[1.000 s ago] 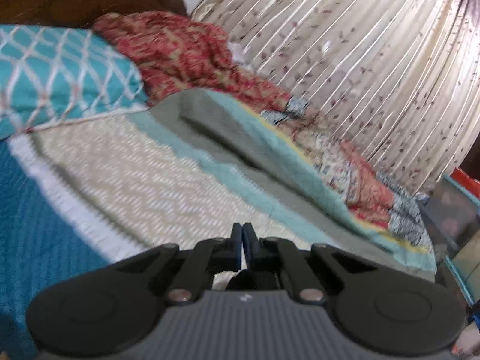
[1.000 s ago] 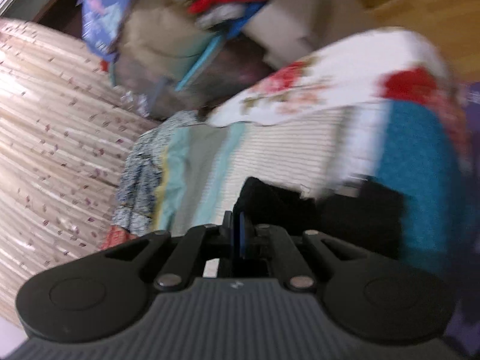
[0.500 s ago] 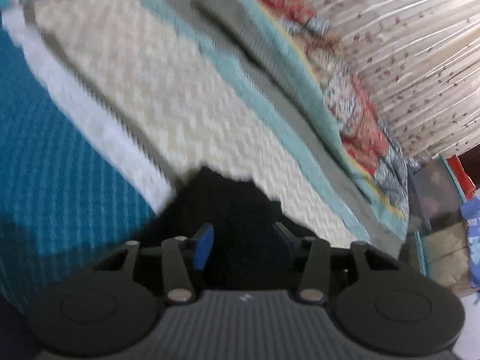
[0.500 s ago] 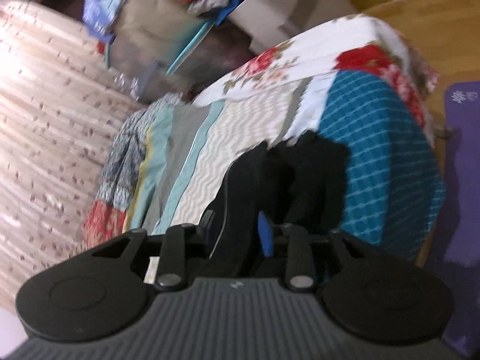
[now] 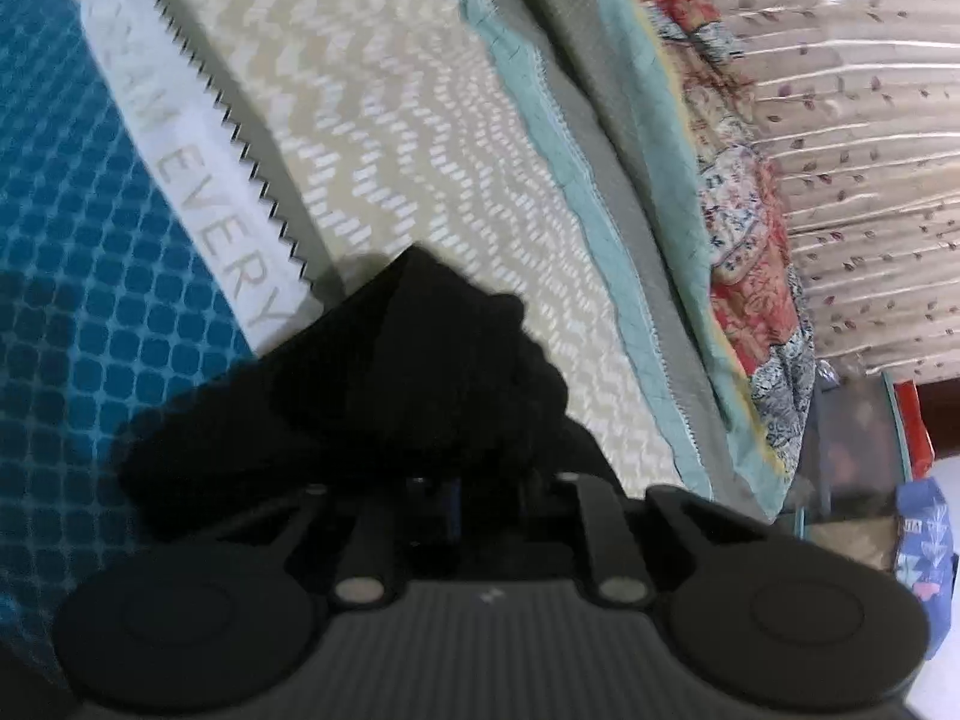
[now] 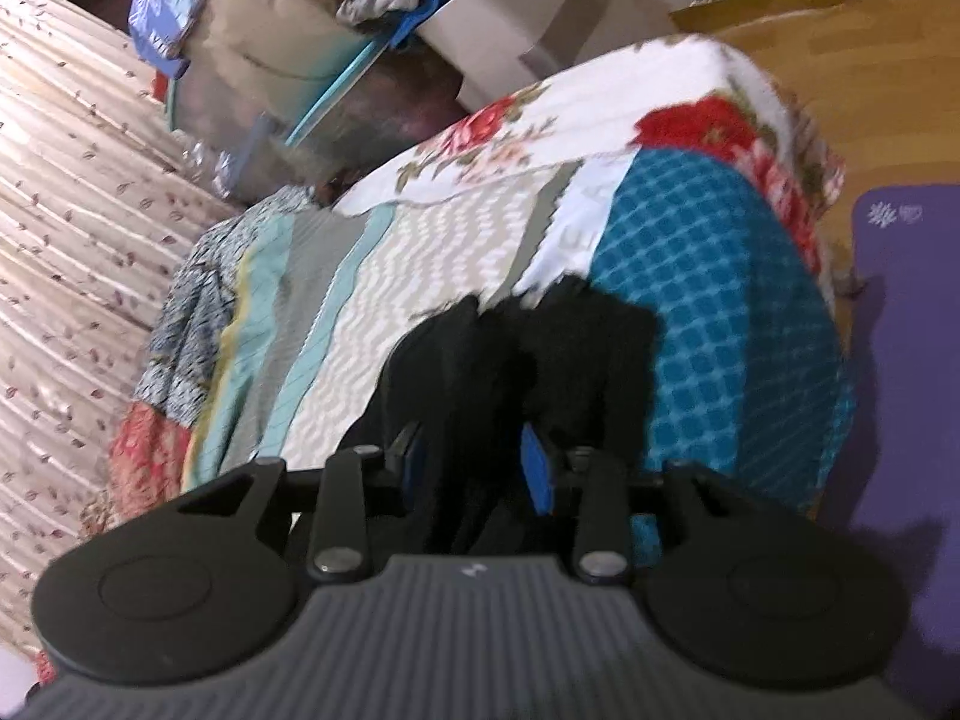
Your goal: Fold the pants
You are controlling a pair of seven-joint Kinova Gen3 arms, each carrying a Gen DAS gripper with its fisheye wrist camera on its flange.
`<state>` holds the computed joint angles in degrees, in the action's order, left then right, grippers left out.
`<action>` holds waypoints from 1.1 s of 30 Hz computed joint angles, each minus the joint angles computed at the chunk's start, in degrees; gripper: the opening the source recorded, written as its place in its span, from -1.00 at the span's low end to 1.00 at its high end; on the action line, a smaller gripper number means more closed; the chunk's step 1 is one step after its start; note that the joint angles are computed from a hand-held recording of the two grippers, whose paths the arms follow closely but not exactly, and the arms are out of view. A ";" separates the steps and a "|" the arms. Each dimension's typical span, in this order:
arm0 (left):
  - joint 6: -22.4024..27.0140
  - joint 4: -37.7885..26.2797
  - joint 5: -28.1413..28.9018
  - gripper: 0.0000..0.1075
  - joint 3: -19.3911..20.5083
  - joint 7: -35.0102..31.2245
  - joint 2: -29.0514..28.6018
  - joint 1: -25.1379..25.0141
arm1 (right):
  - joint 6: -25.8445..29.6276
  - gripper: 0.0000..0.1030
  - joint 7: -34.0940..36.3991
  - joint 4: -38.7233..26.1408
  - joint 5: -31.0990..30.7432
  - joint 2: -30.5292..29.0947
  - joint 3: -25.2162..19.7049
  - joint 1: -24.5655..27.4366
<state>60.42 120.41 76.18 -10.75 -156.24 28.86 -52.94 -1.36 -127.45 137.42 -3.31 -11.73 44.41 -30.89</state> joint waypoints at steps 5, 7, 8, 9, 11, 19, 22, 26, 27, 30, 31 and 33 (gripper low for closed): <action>7.75 0.94 -3.51 -0.75 -1.63 0.73 -2.52 -4.84 | -0.84 -0.25 -2.62 -0.96 2.80 1.41 10.62 -9.85; 9.43 0.92 -5.08 -0.75 -2.66 0.87 -3.96 -5.88 | -1.43 -0.38 -2.63 -1.58 2.91 3.54 9.67 -9.37; 10.67 0.79 -5.72 -0.76 -3.11 1.13 -4.48 -6.63 | -1.43 -0.65 -1.52 -2.04 1.62 4.69 7.60 -7.68; 11.65 0.73 -6.13 -0.76 -3.47 1.18 -4.88 -7.21 | -1.60 -0.66 0.41 -2.35 -0.61 5.46 4.96 -5.03; 13.19 0.89 -6.70 -0.76 -4.30 1.43 -6.11 -8.22 | -4.14 -0.70 4.58 -1.50 -5.27 4.29 -0.35 -0.11; 12.15 1.48 -12.62 -0.73 -5.41 -2.35 -7.21 -12.91 | -1.98 -0.63 18.36 0.54 -12.52 -2.53 -12.72 17.52; 5.16 1.73 -15.08 -0.64 -8.90 -1.33 -5.16 -5.99 | 2.22 -0.39 12.98 0.58 -7.89 1.64 -5.61 13.08; 0.77 2.81 -15.56 -0.35 -6.56 0.80 -3.06 -7.01 | -4.30 -0.02 5.61 6.34 -6.75 -3.68 5.01 3.63; 0.74 2.71 -16.09 -0.29 -5.08 0.58 -3.35 -8.58 | -6.63 -0.01 4.30 7.84 -5.21 -5.81 7.14 1.71; -0.32 2.86 -16.10 -0.19 -4.67 0.10 -5.38 -9.43 | -9.31 0.01 4.04 8.96 -2.14 -7.87 7.15 0.29; -0.45 2.86 -15.85 -0.19 -4.83 0.04 -6.09 -9.73 | -9.94 0.06 3.50 8.97 -1.64 -7.18 5.32 1.50; -0.69 3.50 -14.81 -0.19 -5.28 -0.10 -7.27 -10.36 | -11.09 0.18 2.44 8.88 -0.93 -5.32 2.80 3.55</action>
